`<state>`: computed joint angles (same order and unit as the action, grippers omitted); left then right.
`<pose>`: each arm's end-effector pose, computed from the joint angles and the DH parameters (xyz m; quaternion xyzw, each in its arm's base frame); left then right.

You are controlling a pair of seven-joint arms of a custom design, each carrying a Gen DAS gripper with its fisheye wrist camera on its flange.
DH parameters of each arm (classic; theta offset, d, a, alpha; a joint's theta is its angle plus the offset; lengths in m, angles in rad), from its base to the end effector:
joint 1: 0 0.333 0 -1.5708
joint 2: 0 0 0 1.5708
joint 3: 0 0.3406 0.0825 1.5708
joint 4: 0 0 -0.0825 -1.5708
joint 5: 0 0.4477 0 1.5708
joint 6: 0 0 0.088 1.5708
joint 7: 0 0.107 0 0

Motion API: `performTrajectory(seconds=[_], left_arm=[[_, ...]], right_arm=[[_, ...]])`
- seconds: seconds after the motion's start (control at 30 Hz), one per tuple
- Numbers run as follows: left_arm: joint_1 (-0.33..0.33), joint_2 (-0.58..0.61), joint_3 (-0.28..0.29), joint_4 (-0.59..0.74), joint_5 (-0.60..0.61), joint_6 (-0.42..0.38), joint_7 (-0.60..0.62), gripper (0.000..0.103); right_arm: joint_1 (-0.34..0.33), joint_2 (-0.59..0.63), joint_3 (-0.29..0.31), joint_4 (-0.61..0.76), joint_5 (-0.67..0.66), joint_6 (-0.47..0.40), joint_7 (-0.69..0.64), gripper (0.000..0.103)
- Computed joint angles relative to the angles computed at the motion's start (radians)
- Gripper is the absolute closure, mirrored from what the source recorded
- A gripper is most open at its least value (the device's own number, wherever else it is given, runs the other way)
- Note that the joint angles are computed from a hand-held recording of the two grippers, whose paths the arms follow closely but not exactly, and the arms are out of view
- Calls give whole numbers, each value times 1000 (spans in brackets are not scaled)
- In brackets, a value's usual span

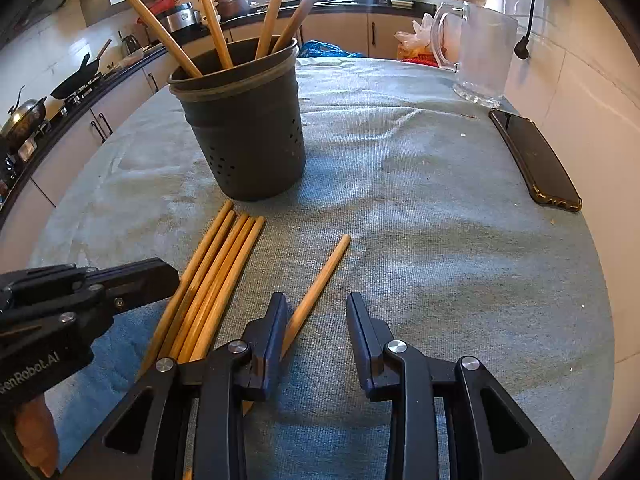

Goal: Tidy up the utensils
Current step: 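Close the left gripper on a chopstick while the right gripper approaches another, then close the right gripper on a single loose wooden chopstick, then lift both held chopsticks upright and carry them above the black holder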

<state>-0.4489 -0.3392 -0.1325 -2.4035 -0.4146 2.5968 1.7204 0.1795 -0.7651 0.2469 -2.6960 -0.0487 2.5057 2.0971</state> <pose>0.4436 -0.2856 0.4920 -0.5137 0.8077 -0.2873 0.0329 0.3700 0.1708 0.5045 -0.6463 0.7051 -0.1869 0.2240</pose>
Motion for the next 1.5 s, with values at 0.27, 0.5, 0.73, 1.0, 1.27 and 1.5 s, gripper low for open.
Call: performTrajectory(seconds=[0.27,0.5,0.73,1.0,1.27,1.5], left_arm=[[18,15,-16,8,86,-10,-47,96],[74,-23,-52,-9,210,-44,-205,96],[75,-91,-14,-33,238,-157,-264,95],[93,14,-23,81,237,-203,-258,91],[110,31,-40,102,223,-202,-241,90],[103,-72,-26,6,230,-142,-274,97]], right_arm=[[16,-17,-15,-19,18,16,-5,70],[24,-25,-40,-9,37,-33,-57,85],[32,-99,-98,-30,108,-135,-151,86],[1,-65,-85,17,133,-211,-150,83],[-30,55,-88,110,116,-239,-118,80],[-13,30,-95,86,117,-188,-87,96]])
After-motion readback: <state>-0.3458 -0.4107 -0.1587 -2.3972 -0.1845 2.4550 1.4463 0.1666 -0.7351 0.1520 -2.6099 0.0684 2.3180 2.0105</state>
